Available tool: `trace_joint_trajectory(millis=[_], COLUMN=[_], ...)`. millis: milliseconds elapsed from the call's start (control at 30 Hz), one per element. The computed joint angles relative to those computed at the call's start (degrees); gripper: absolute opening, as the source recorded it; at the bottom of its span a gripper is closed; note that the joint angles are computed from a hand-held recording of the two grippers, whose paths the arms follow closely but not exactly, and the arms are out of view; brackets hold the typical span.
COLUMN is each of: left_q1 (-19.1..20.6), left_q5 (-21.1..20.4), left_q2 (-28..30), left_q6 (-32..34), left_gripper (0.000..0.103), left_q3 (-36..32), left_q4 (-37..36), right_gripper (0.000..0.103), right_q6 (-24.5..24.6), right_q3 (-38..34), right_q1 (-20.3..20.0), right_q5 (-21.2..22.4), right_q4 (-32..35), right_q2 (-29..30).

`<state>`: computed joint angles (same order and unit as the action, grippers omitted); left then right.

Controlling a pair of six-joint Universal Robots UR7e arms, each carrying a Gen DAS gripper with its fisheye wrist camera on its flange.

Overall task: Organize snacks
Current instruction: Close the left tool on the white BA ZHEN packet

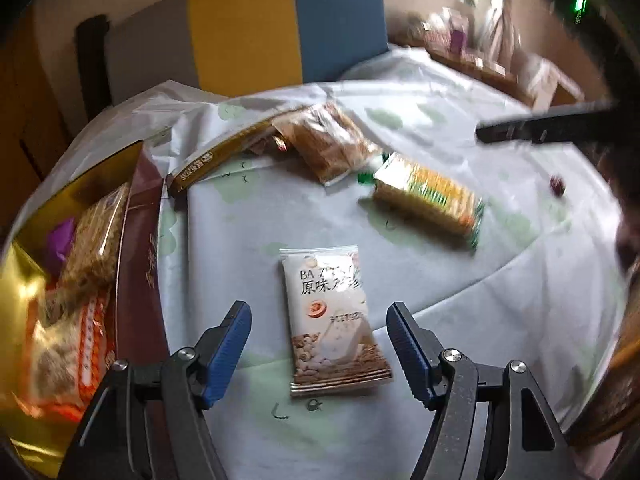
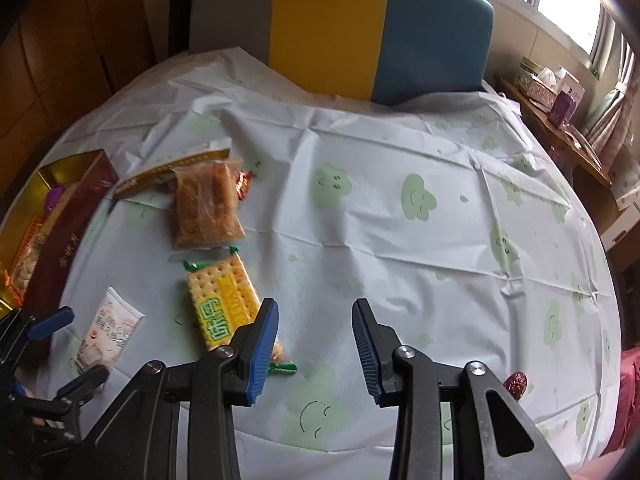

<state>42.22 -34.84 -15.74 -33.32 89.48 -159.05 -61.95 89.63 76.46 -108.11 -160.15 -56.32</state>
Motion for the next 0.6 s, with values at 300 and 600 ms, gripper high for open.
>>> trace_joint_trajectory(millis=[300,600], left_q1=[2.5,-0.8], left_q5=[-0.7,1.6], left_q2=[1.2,4.4], left_q6=[-4.6,3.7], left_gripper=[0.081,0.036], left_q3=[-5.5,-2.4], left_q4=[9.3,-4.9], right_gripper=[0.039,0.039], right_q6=[2.1,2.7], right_q3=[-1.1,-1.6], right_q1=[-0.5,-0.7], right_q5=[4.6,4.9], right_q4=[2.8,4.3], right_q2=[-1.5,-1.6])
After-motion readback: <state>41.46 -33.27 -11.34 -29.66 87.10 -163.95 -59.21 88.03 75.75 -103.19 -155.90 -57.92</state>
